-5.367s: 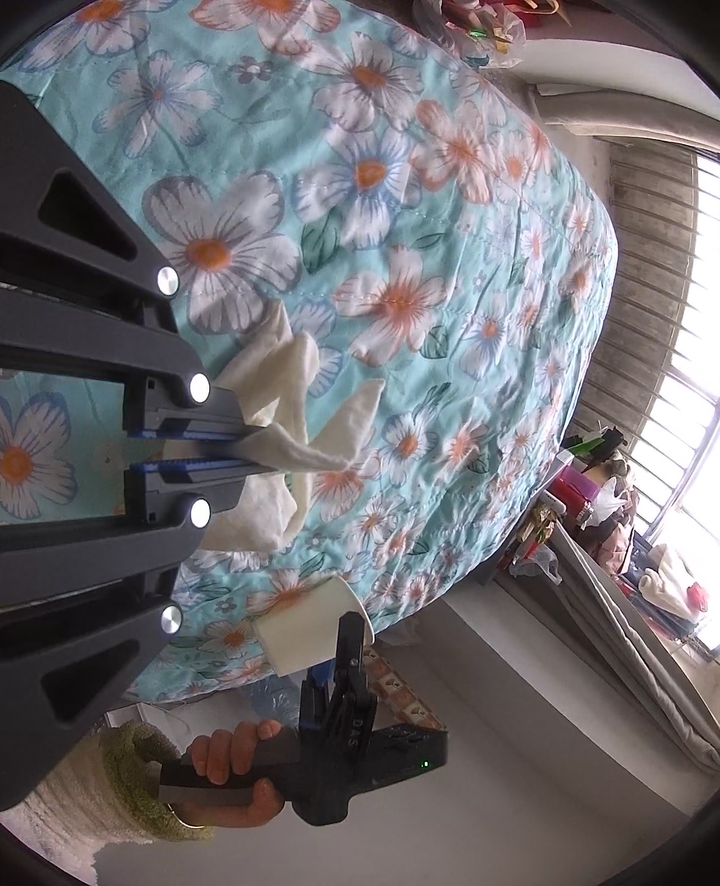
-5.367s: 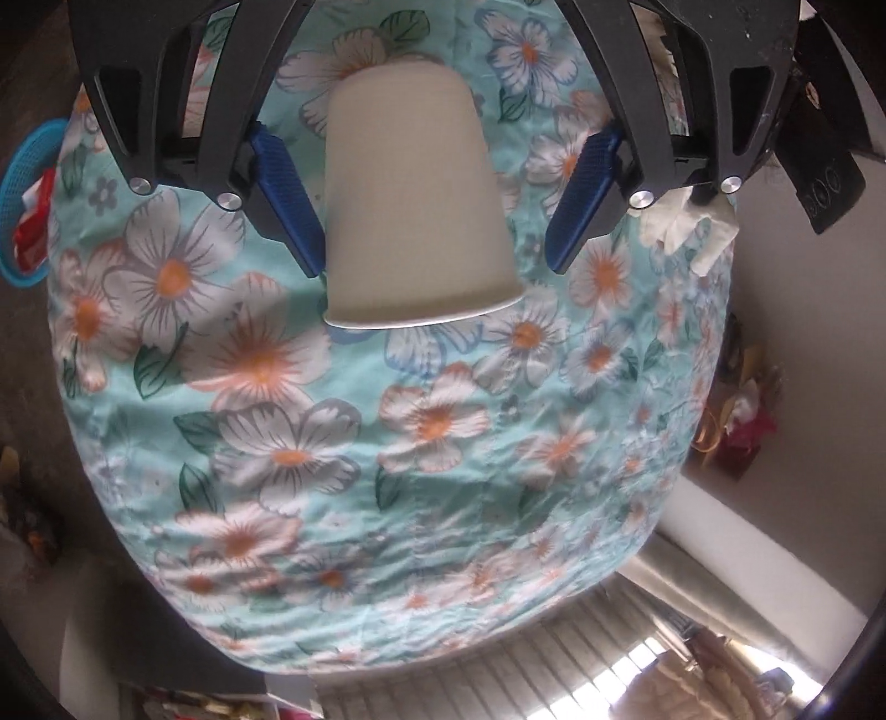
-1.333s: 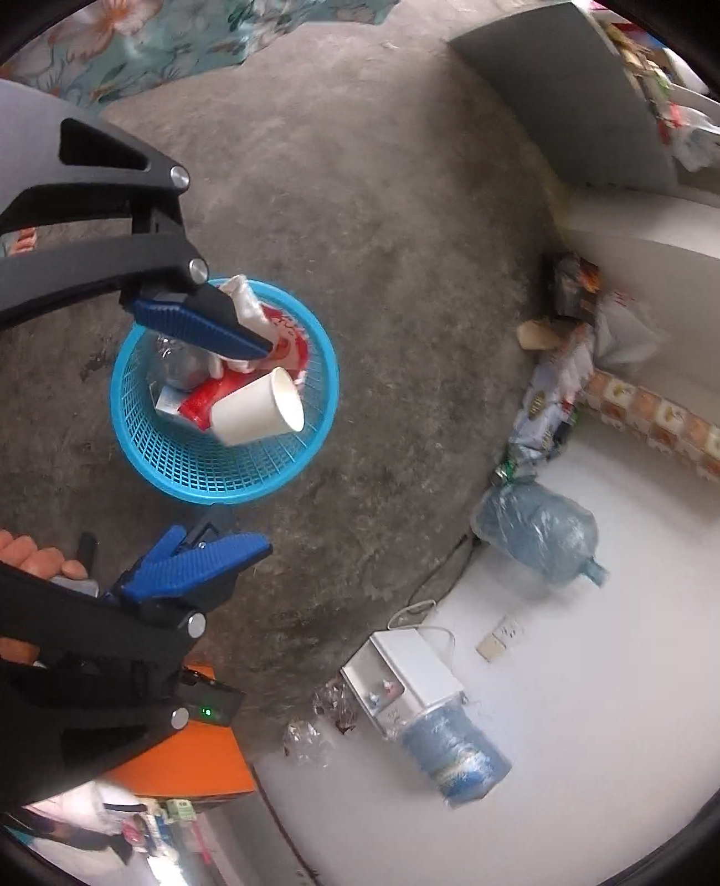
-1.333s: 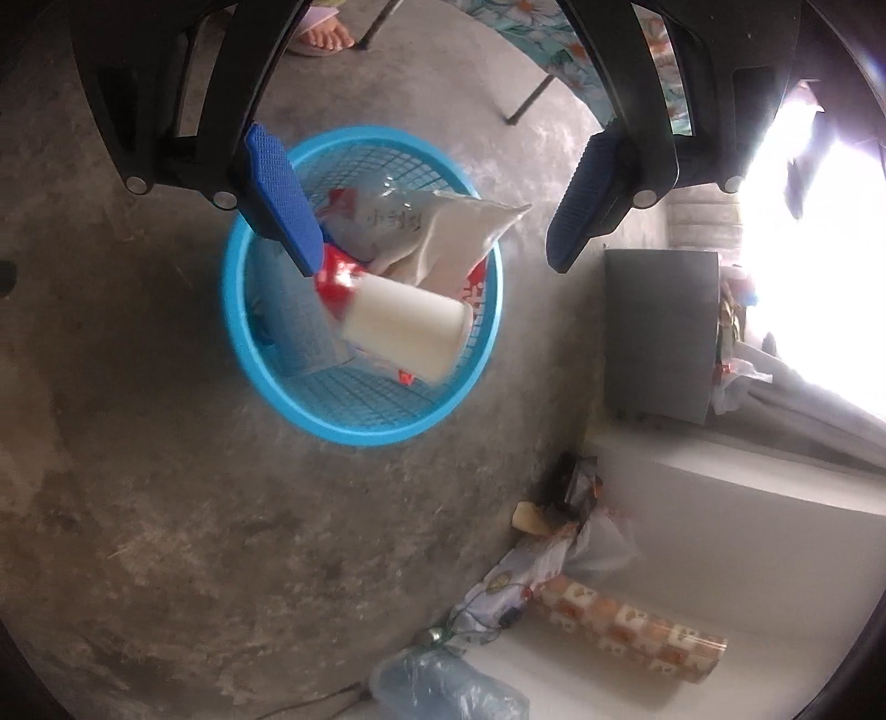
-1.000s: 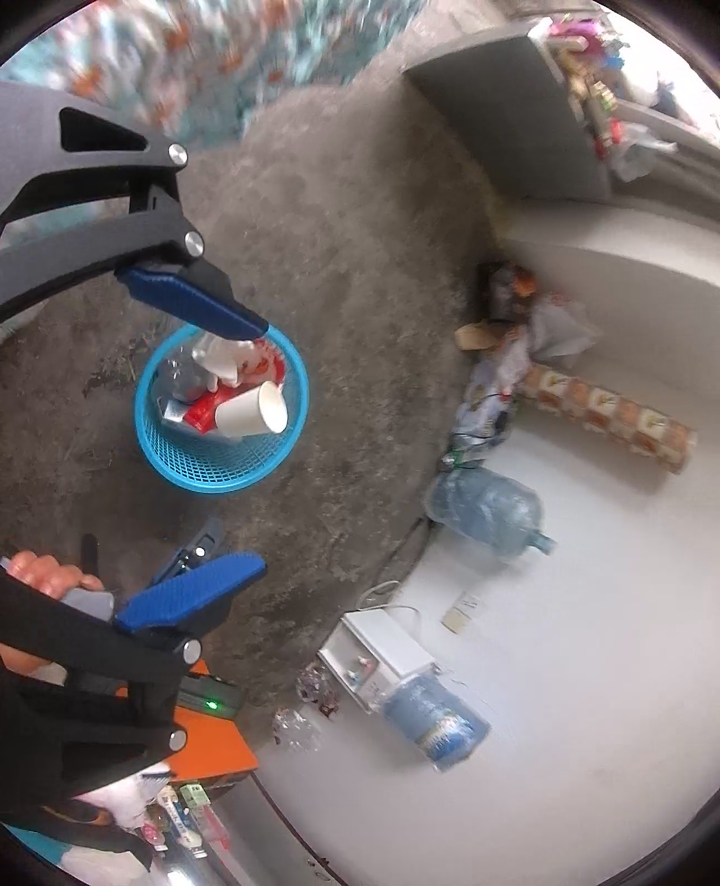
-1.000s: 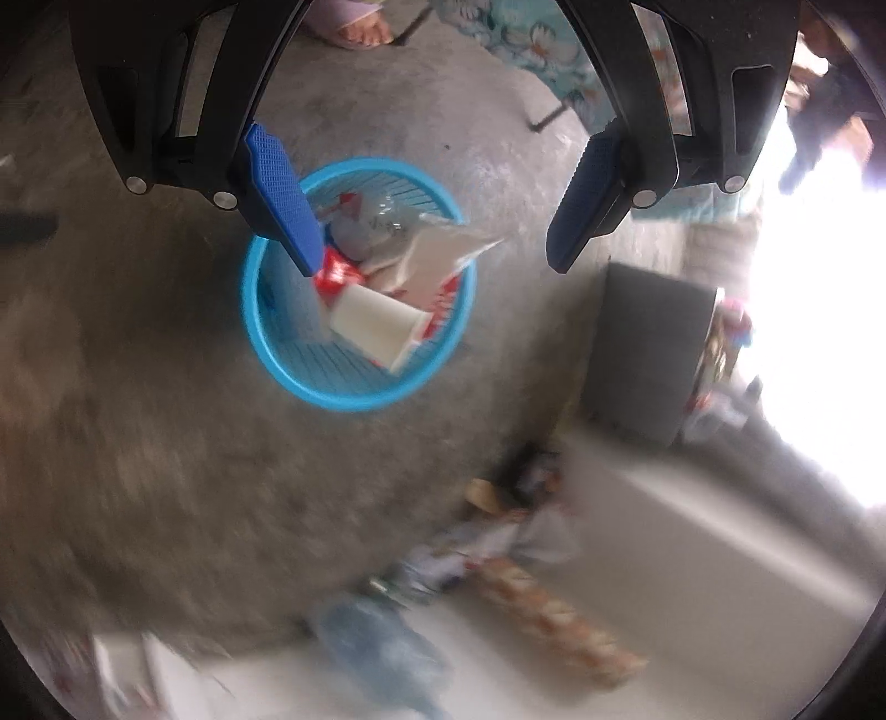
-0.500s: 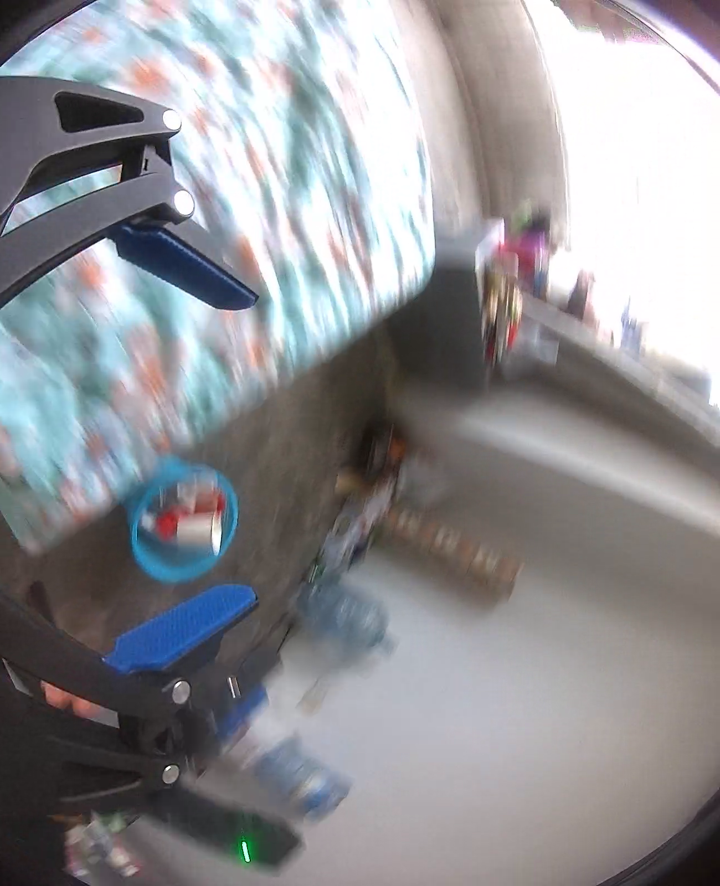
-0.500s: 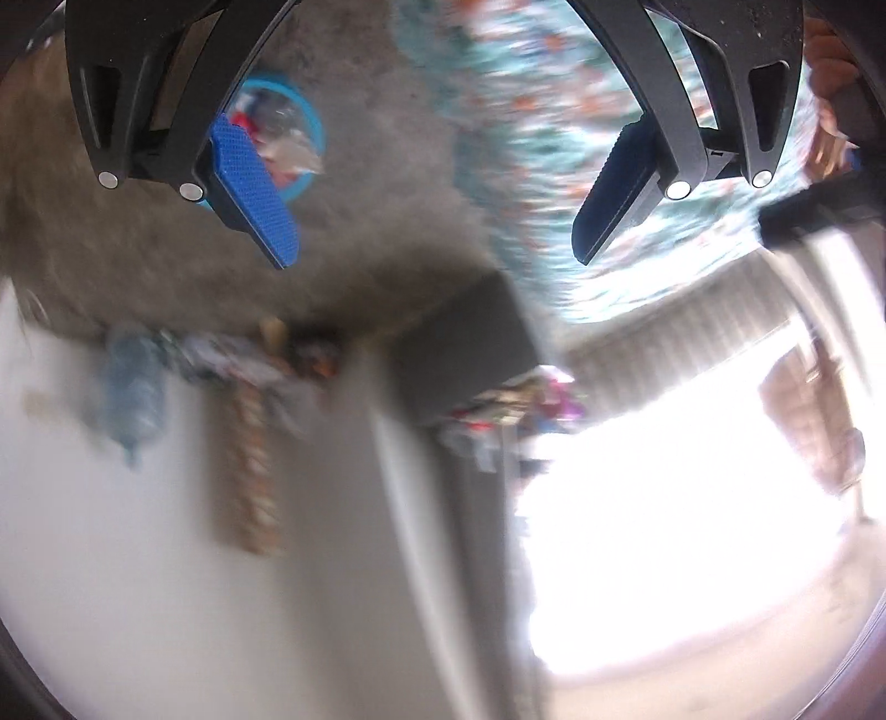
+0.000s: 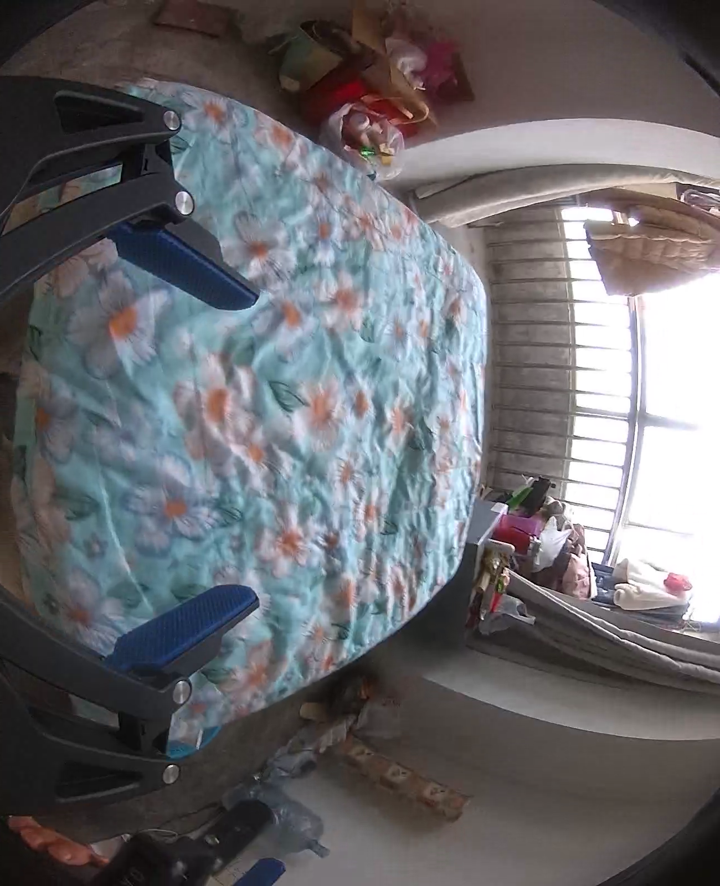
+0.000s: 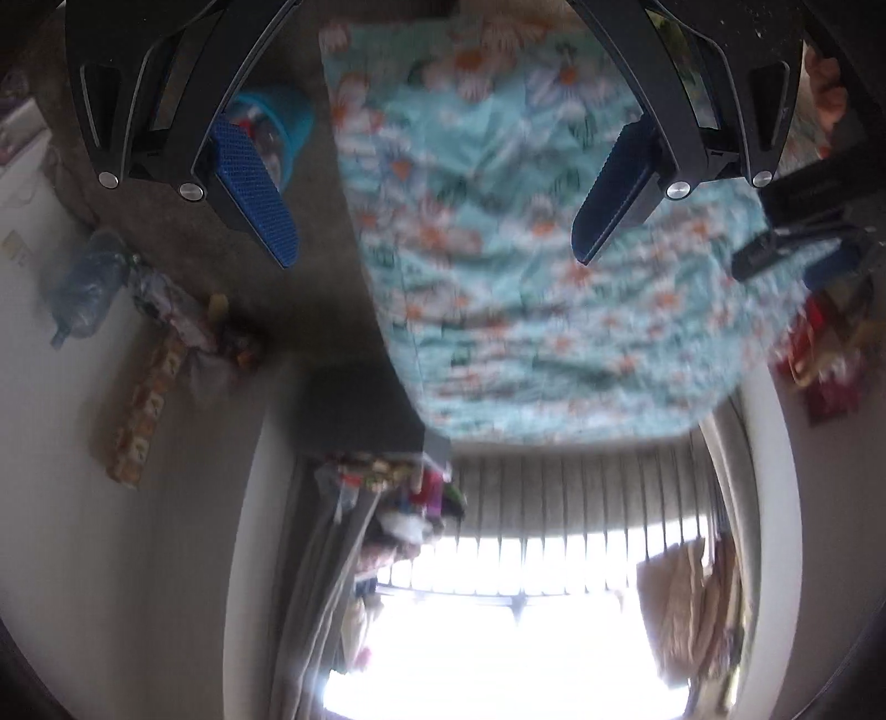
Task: Collect trash
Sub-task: 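Move both open tools back and view the cleared bed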
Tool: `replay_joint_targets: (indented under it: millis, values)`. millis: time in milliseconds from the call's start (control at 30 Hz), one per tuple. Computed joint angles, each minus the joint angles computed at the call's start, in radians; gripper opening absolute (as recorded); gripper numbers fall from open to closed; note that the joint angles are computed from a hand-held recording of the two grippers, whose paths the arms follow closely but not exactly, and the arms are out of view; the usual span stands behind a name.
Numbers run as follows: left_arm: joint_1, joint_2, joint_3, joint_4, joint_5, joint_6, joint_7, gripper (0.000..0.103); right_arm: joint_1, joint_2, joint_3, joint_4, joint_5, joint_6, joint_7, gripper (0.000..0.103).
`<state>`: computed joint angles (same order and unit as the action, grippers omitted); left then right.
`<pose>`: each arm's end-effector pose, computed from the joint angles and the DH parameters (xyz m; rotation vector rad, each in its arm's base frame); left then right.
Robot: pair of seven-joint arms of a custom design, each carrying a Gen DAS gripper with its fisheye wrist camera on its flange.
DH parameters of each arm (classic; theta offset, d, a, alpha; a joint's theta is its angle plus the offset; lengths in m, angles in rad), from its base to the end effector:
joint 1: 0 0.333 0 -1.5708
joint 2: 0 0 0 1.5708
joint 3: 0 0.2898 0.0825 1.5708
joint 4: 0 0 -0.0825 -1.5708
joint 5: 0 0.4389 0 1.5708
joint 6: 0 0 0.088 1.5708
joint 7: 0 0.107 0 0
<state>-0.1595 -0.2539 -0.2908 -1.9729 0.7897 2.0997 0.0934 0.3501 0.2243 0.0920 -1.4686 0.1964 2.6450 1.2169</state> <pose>0.5305 -0.2338 0.5943 -2.1293 0.9460 -0.5956 0.6639 0.2999 0.6352 -2.0140 0.9882 -0.6127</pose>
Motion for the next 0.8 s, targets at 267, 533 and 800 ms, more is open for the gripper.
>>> replay_joint_targets:
  millis: [267, 533, 800]
  values:
    - [-0.03, 0.043, 0.007, -0.006, -0.111, 0.004, 0.073, 0.097, 0.032, -0.134, -0.026, -0.216, -0.267, -0.09, 0.245, 0.095]
    - [-0.057, 0.16, 0.027, 0.095, -0.169, -0.012, 0.192, 0.097, 0.015, -0.112, -0.033, -0.206, -0.42, -0.196, 0.369, 0.095]
    - [-0.079, 0.239, 0.046, 0.182, -0.2, -0.019, 0.256, 0.097, 0.004, -0.09, -0.046, -0.181, -0.491, -0.222, 0.417, 0.095]
